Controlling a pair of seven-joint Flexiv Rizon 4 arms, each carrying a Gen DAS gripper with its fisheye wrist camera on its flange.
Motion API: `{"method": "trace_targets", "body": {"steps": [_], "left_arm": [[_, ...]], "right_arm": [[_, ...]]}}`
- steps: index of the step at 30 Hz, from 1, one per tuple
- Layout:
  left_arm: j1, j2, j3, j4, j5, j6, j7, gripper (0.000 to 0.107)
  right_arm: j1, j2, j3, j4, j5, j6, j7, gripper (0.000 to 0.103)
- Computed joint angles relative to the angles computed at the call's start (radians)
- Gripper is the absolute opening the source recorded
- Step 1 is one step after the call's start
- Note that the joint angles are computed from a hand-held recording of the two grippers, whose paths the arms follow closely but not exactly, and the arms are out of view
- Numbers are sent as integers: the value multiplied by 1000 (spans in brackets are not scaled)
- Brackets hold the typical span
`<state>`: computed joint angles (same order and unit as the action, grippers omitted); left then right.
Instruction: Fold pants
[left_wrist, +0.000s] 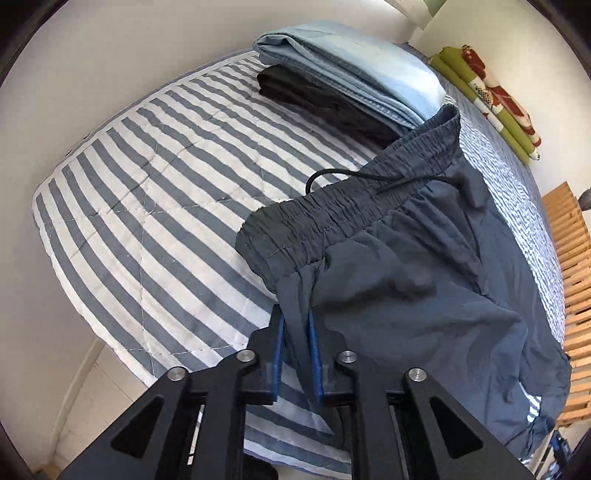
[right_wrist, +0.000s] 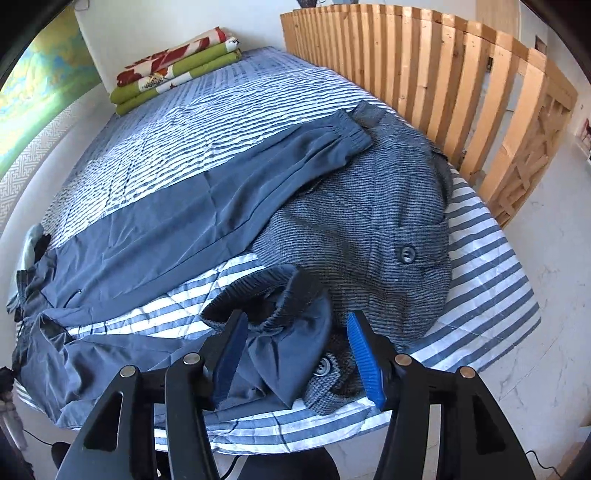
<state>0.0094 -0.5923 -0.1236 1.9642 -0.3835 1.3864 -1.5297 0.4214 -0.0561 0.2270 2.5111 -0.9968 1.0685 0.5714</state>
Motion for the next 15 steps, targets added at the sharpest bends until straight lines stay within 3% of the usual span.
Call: {"method": "trace_targets", "body": {"steps": [4, 8, 10, 12, 13, 14, 15], "left_arm": [[21, 37, -38, 54, -4, 56, 35, 23], [67, 86, -116, 113, -24, 107, 93, 23], [28, 103, -78, 112, -1, 113, 90, 23], [31, 109, -89, 112, -3, 121, 98, 23], [54, 119, -120, 122, -16, 123, 114, 23], [63, 129, -135, 129, -23, 124, 126, 23], [63, 136, -139, 133, -24, 126, 136, 23]], "right_arm": [[31, -102, -9, -92, 33, -35, -111, 53], [97, -194, -4, -205, 139, -217, -308, 56], [122, -228, -10, -241, 169, -281, -373, 56], [138, -239, -16, -253, 189, -314, -394, 45], [142, -235, -16, -253, 204, -328, -400, 20], [142, -221, -15, -240, 212, -323, -397, 6], [139, -194, -18, -212, 196, -298, -366, 6]]}}
